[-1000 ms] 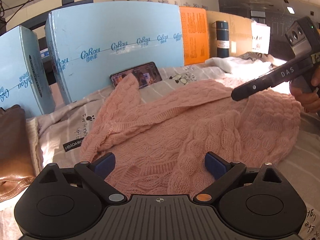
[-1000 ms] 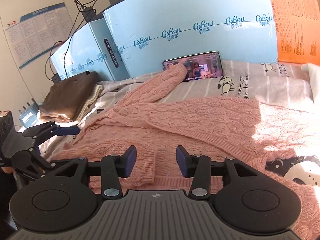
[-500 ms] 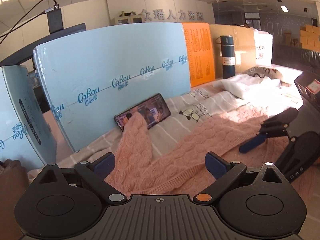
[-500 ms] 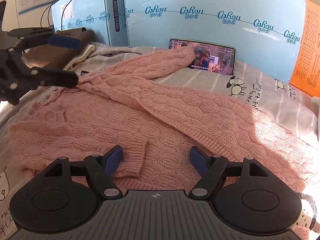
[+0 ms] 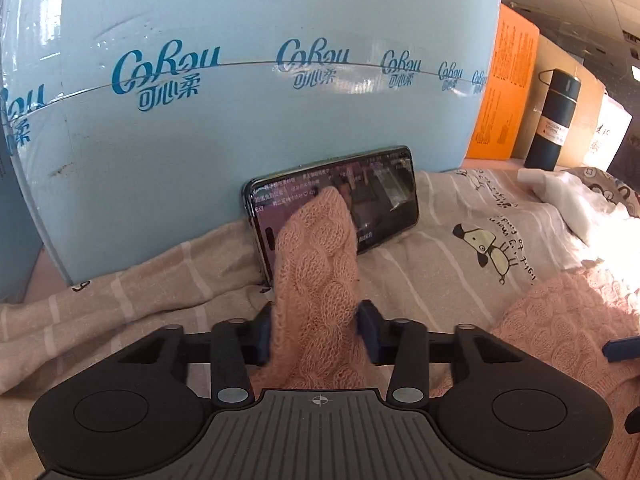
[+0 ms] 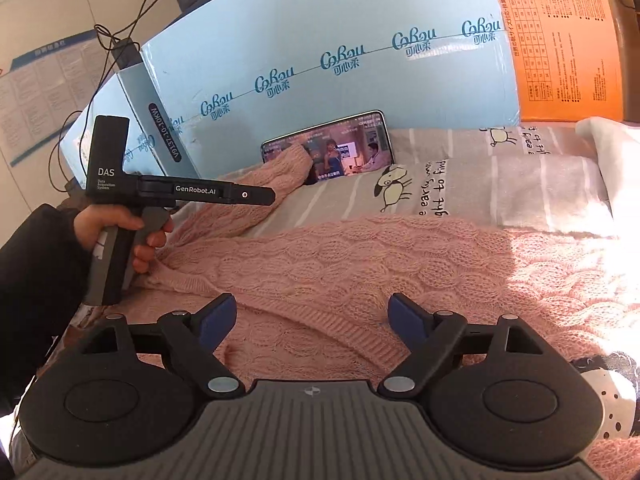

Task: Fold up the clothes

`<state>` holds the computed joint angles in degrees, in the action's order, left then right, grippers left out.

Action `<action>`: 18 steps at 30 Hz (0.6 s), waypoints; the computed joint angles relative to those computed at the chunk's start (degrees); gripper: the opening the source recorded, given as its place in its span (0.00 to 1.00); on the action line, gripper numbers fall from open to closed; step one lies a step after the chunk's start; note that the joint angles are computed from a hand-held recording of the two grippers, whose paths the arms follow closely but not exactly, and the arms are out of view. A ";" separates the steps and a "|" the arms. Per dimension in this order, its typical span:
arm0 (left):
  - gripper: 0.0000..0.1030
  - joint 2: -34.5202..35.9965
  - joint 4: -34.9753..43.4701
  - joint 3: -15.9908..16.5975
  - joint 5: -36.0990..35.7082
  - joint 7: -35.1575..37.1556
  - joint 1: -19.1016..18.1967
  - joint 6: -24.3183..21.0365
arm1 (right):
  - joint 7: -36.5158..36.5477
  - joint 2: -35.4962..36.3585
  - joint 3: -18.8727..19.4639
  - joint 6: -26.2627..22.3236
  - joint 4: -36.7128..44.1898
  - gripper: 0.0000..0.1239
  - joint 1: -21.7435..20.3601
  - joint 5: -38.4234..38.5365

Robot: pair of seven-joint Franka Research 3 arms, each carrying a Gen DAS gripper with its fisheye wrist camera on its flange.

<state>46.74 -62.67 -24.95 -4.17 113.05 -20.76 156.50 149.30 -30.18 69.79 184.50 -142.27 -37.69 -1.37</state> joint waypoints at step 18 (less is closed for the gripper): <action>0.89 -10.73 -35.06 -38.06 -9.33 30.56 32.35 8.36 | 1.43 -2.93 -0.01 4.33 -2.34 0.66 0.31 4.05</action>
<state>36.00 -97.73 -63.01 -13.50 143.62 11.59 164.87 150.74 -33.11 69.78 188.83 -144.61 -37.38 2.68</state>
